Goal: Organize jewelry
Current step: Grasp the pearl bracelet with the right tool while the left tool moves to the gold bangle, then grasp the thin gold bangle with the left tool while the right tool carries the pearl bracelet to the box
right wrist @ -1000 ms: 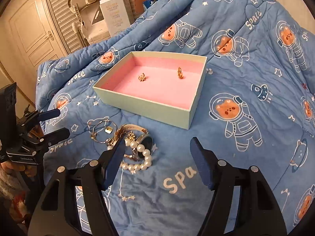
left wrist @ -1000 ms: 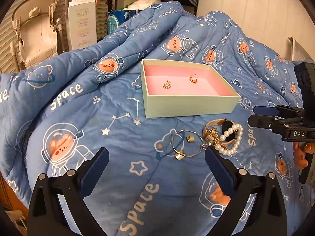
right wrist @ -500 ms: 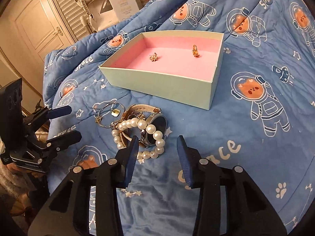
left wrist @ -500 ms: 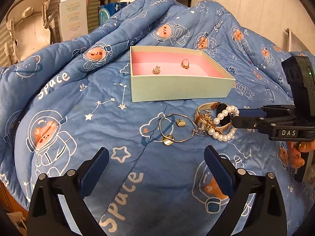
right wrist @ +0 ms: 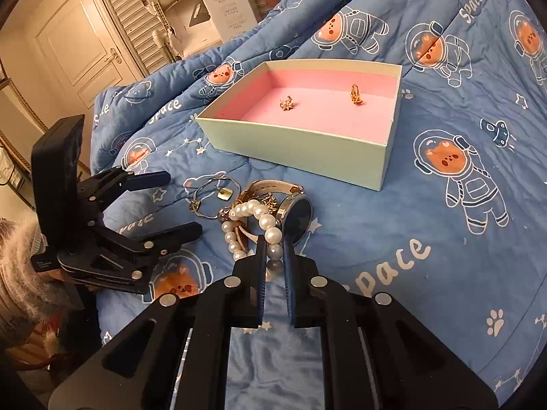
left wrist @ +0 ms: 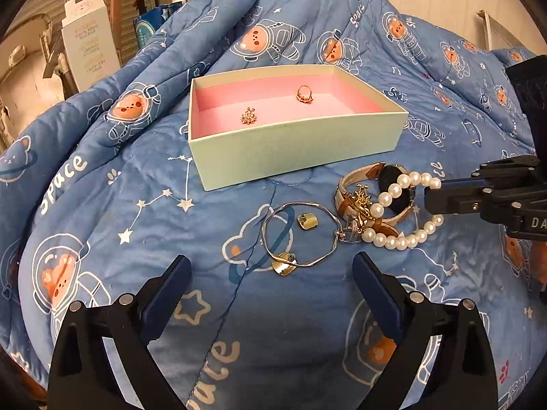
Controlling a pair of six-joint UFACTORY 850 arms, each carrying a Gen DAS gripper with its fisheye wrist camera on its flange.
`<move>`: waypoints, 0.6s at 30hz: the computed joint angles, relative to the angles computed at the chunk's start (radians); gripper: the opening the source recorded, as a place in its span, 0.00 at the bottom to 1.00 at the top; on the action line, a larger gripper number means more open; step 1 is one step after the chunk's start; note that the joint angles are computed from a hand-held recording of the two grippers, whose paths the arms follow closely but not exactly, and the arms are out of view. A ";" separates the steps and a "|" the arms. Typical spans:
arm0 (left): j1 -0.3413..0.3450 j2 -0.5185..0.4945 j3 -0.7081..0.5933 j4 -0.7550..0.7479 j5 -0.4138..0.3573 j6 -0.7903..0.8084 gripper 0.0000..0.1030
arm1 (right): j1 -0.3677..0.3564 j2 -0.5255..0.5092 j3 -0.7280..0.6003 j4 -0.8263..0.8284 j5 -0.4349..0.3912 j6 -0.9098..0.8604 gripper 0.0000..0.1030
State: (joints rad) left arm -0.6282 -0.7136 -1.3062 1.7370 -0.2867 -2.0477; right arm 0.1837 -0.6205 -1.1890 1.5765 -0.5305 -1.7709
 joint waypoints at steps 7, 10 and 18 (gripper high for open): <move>0.002 -0.041 -0.059 -0.173 0.015 0.235 0.90 | -0.003 0.031 0.023 0.035 -0.012 -0.018 0.10; 0.005 -0.053 -0.079 -0.217 0.023 0.305 0.83 | -0.003 0.037 0.028 0.040 -0.016 -0.019 0.10; 0.003 -0.060 -0.094 -0.202 0.048 0.340 0.57 | -0.006 0.046 0.034 0.045 -0.020 -0.013 0.10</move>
